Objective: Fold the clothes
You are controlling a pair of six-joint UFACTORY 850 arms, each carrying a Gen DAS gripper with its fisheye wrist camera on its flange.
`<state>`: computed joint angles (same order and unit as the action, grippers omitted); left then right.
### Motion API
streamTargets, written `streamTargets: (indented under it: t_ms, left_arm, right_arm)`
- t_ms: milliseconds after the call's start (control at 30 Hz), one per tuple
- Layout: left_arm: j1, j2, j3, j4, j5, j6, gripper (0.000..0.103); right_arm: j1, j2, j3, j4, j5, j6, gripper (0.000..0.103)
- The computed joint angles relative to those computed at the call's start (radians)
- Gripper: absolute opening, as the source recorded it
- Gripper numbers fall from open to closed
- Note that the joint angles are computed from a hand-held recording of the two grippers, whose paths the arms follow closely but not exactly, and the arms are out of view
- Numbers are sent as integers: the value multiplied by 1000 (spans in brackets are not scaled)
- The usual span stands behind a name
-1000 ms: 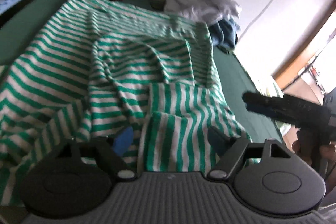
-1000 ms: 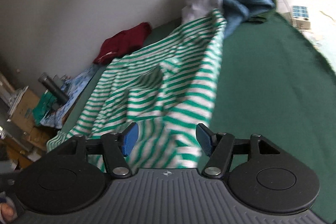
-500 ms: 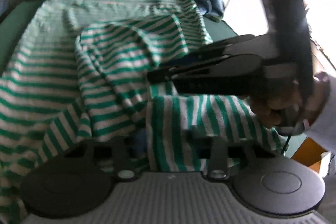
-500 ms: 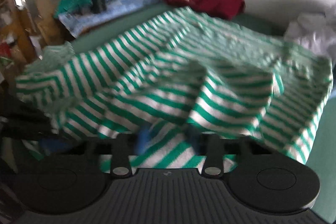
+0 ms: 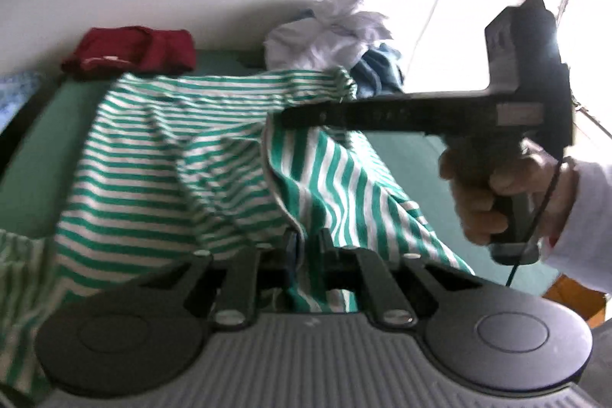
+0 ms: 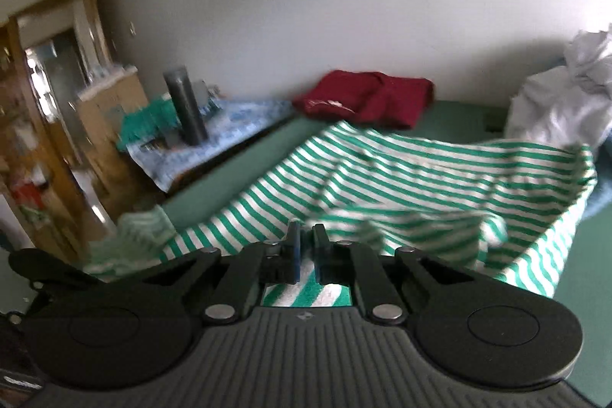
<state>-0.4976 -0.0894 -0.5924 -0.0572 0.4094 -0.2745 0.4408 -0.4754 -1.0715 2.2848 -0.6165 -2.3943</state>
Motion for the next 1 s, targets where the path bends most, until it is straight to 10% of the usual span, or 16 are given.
streamTargets:
  t_ms: [267, 500, 700, 1000]
  left_arm:
    - [14, -81, -30, 0, -101, -4, 6]
    - [59, -65, -23, 170, -52, -184, 5]
    - [88, -35, -35, 251, -40, -233, 0]
    - [91, -63, -71, 360, -88, -222, 1]
  right_arm:
    - [45, -112, -106, -169, 165, 232, 29]
    - [-64, 114, 153, -21, 107, 159, 44]
    - [-94, 252, 313, -273, 188, 296, 44]
    - [21, 219, 349, 249, 356, -153, 41]
